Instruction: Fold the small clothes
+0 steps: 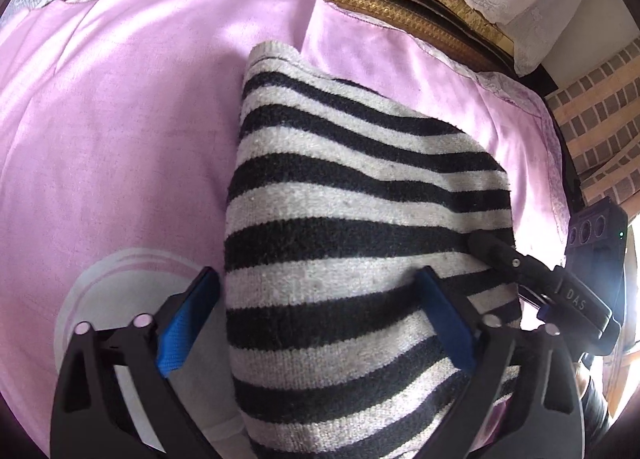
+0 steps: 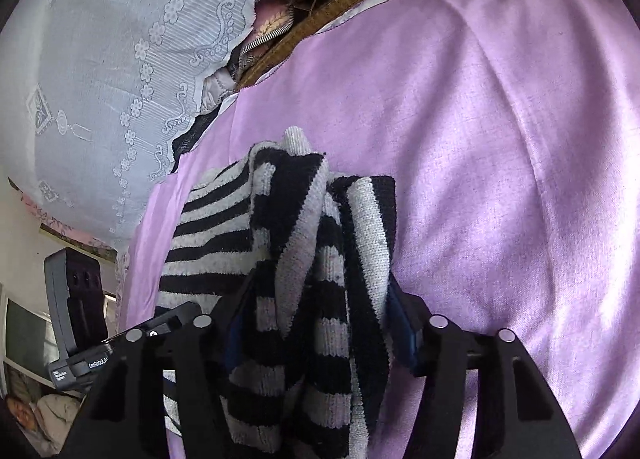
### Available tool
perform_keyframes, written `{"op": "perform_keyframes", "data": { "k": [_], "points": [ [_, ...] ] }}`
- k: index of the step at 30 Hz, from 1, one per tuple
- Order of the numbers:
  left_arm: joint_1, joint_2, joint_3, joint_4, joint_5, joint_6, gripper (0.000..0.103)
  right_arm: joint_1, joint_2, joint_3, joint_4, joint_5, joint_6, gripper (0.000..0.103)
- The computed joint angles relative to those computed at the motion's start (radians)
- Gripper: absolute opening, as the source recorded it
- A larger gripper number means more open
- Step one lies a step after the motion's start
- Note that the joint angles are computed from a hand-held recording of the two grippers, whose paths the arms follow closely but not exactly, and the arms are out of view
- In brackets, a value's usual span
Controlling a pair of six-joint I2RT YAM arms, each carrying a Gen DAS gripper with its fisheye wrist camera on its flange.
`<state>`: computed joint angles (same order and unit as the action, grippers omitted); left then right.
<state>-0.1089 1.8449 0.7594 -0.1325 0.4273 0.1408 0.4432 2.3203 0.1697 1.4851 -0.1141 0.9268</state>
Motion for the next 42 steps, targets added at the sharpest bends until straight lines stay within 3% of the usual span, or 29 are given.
{"op": "perform_keyframes", "data": {
  "k": [5, 8, 10, 18, 23, 27, 33, 42],
  "points": [
    [-0.063, -0.081, -0.064, 0.054, -0.097, -0.023, 0.073, 0.042, -0.023, -0.024, 0.006, 0.065, 0.002, 0.045],
    [-0.065, -0.137, -0.09, 0.047, -0.119, -0.027, 0.06, 0.091, -0.077, -0.051, -0.004, 0.13, 0.014, 0.043],
    [-0.053, -0.172, -0.1, 0.026, -0.111, -0.02, 0.057, 0.131, -0.156, -0.067, -0.059, 0.176, 0.022, 0.042],
    [0.028, -0.311, -0.153, -0.048, -0.034, 0.052, 0.054, 0.336, -0.653, -0.074, -0.566, 0.4, 0.076, 0.041],
    [0.152, -0.38, -0.125, -0.166, 0.046, 0.175, 0.054, 0.482, -0.82, 0.026, -0.866, 0.541, 0.157, 0.041],
    [0.32, -0.396, -0.061, -0.288, 0.113, 0.317, 0.054, 0.558, -0.783, 0.187, -0.992, 0.594, 0.177, 0.041],
    [0.606, -0.259, 0.159, -0.472, 0.186, 0.565, 0.054, 0.597, -0.575, 0.526, -1.083, 0.576, 0.154, 0.041],
    [0.834, 0.089, 0.623, -0.631, 0.19, 0.724, 0.054, 0.588, -0.176, 1.151, -1.268, 0.456, 0.103, 0.041]
  ]
}}
